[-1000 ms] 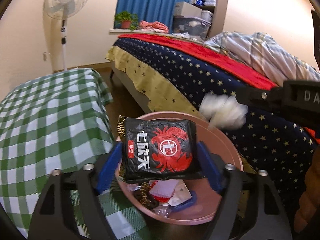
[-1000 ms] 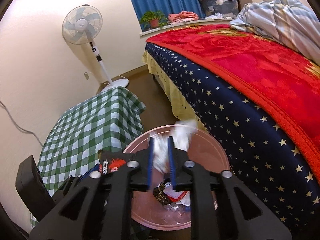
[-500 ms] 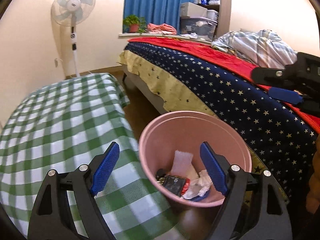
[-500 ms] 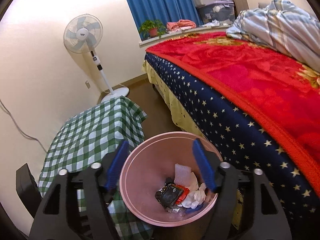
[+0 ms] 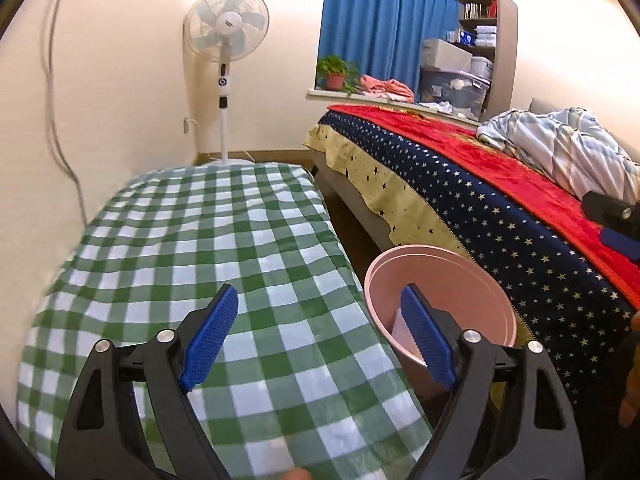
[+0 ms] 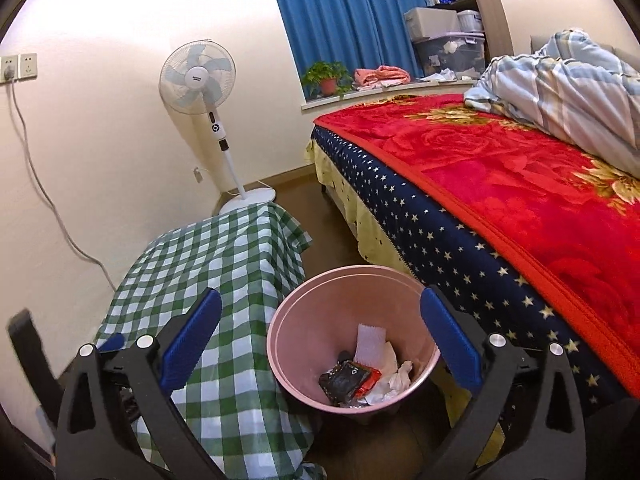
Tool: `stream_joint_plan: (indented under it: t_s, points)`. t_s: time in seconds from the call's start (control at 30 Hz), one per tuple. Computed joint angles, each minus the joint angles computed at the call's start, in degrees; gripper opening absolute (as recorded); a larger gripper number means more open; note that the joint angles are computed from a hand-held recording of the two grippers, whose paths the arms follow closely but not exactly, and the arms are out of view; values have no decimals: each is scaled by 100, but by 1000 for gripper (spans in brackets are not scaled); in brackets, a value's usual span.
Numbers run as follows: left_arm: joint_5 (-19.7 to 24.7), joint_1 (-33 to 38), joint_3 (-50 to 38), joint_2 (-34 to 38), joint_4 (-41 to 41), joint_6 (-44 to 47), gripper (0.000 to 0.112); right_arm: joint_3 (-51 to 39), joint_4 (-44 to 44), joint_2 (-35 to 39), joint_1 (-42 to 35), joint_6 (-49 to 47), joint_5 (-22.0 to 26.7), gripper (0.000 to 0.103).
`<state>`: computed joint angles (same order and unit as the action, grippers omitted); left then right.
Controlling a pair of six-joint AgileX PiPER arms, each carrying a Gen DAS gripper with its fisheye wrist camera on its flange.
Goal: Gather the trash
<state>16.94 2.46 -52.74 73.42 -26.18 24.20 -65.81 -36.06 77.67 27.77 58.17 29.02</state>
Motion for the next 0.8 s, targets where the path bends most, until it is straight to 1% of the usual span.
stream_joint_plan:
  t_s: [0.03,0.13,0.2,0.23,0.3,0.37,0.43,0.57,0.63,0.7,0.8]
  points:
    - [-12,0,90,-143,171,-144,91,38,-150,-32,68,130,45,98]
    - [48,-36,338,-597,886,-831,91,211,-722,-170,413,655,245,98]
    - [188,-20,465,-882,1243,-1296,93,342,-1107,-256,680,1002,327,98]
    - [283,-2,525,-1040,1415,-1516,95,405,-1337,-295,848,1215,417,98]
    - [518,91,618,-1372,1680,-1844,95,489,-1684,-327,1153,1502,597,98]
    - [743,299,696,-1693,1487,-1682,95,565,-1896,-355,1391,1658,713,98]
    - [946,512,734,-1984,1550,-1681,95,629,-2042,-360,1625,1881,869,98]
    - [1222,1132,917,-2385,1087,-1142,95,699,-2429,-322,2028,2335,1140,98]
    - [1204,1297,1037,-2410,1104,-1159,95,708,-2619,-244,2181,2516,1247,98]
    - [1139,1443,1100,-2276,1030,-1119,95,670,-2605,-110,2204,2515,1239,98]
    - [886,1492,1220,-2144,1088,-1201,95,628,-2489,20,2142,2471,1192,98]
